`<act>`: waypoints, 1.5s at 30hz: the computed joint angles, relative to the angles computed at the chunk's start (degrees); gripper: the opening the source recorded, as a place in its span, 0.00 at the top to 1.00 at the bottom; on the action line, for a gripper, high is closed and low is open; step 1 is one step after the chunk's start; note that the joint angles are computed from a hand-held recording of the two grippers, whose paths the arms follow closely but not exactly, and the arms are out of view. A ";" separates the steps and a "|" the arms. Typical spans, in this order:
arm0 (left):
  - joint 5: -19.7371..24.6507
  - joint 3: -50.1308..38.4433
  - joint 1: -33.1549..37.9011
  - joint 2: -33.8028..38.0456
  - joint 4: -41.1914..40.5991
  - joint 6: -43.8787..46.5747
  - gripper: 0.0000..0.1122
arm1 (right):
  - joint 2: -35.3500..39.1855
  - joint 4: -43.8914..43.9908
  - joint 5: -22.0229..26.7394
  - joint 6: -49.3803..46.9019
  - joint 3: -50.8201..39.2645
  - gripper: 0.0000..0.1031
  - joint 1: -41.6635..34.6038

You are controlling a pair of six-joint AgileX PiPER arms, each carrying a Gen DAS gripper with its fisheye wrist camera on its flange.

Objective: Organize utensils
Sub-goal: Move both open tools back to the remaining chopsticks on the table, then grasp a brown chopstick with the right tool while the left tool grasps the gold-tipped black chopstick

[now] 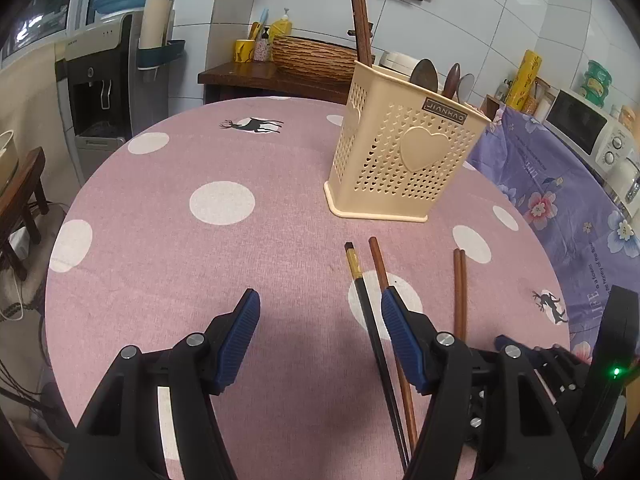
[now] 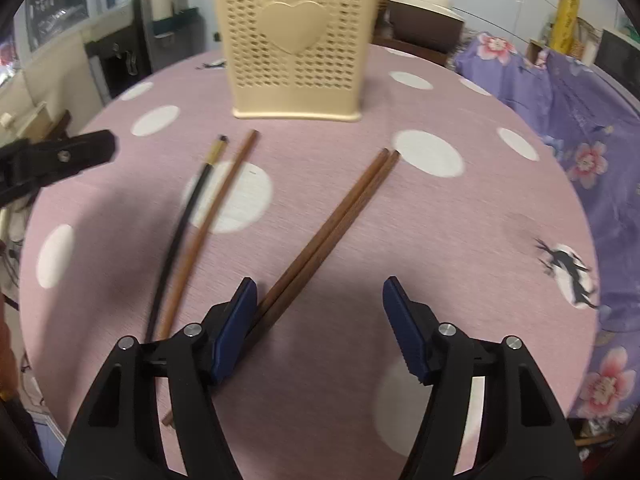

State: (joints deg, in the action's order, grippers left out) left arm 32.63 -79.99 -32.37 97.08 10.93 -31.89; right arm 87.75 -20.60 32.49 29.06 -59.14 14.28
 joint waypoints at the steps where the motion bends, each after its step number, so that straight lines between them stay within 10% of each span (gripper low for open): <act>1: -0.38 0.87 -0.16 -0.58 0.44 -0.44 0.44 | -0.99 -0.20 0.23 -0.04 0.79 0.37 -0.78; 12: -1.06 2.21 -1.96 0.17 -1.27 0.25 0.42 | -7.29 13.68 -2.32 -11.60 5.32 0.37 -14.97; 28: -1.18 3.40 -1.75 0.09 -1.89 -0.17 0.42 | -2.51 36.01 1.00 -42.35 -1.19 0.45 -11.84; 45: -1.26 4.73 0.16 -0.96 -2.66 -0.06 0.42 | 14.08 25.48 13.48 -37.89 -22.18 0.87 -1.81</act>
State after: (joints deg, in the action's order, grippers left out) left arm 31.37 -75.26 -32.21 96.11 8.27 -31.95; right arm 101.83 4.88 45.98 -8.82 -81.32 12.47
